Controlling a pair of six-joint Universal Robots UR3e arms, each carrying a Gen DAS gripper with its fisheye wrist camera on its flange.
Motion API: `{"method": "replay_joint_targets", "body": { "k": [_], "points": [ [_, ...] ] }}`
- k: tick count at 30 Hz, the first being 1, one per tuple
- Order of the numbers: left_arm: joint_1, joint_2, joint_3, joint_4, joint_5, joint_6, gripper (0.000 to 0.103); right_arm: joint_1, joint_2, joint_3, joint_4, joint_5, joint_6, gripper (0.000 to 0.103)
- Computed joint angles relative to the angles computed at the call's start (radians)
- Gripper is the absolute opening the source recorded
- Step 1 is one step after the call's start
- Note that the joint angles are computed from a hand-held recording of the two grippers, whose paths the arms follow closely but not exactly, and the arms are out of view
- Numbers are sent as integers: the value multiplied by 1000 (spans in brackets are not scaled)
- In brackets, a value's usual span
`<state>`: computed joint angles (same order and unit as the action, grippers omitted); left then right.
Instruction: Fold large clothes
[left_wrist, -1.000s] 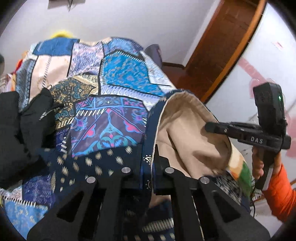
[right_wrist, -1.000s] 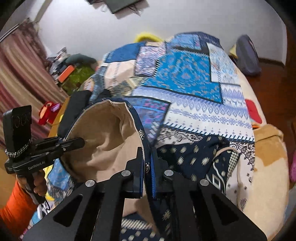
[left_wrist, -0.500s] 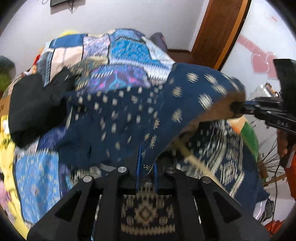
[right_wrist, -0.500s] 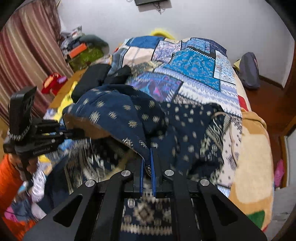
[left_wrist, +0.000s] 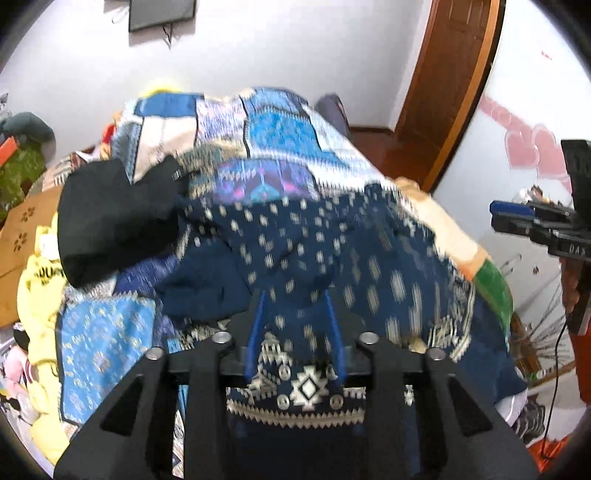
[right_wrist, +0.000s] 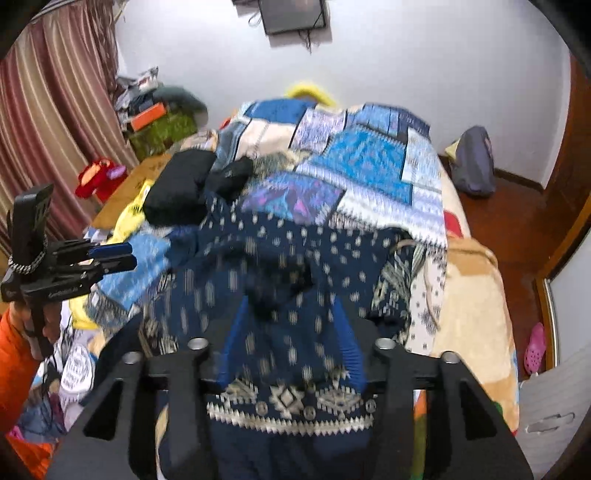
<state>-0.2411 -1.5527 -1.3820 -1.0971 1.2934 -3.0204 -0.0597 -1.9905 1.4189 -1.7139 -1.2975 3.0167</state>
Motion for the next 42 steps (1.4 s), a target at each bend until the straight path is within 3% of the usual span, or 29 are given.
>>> {"method": "replay_joint_targets", "body": {
  "k": [5, 11, 17, 20, 27, 30, 31, 37, 42],
  "points": [
    [-32, -93, 68, 28, -29, -69, 42, 104, 113, 12, -93, -49, 76, 46],
    [-136, -210, 41, 66, 75, -109, 42, 187, 186, 122, -123, -81, 109, 46],
    [-152, -226, -73, 129, 116, -101, 43, 126, 120, 279, -110, -15, 81, 46],
    [-138, -206, -54, 90, 109, -65, 45, 77, 85, 242, -40, -12, 49, 47],
    [-24, -98, -69, 135, 107, -39, 72, -137, -29, 156, 64, 6, -70, 49],
    [64, -103, -69, 183, 118, -85, 88, -239, -43, 154, 56, 44, -83, 55],
    [92, -114, -68, 193, 115, -106, 89, -260, -36, 153, 46, 49, -76, 55],
    [280, -218, -81, 173, -80, -183, 88, -347, 63, 183, -26, 96, -9, 55],
    [352, -354, -87, 196, -225, -226, 88, -355, 182, 220, -88, 111, 20, 55]
  ]
}}
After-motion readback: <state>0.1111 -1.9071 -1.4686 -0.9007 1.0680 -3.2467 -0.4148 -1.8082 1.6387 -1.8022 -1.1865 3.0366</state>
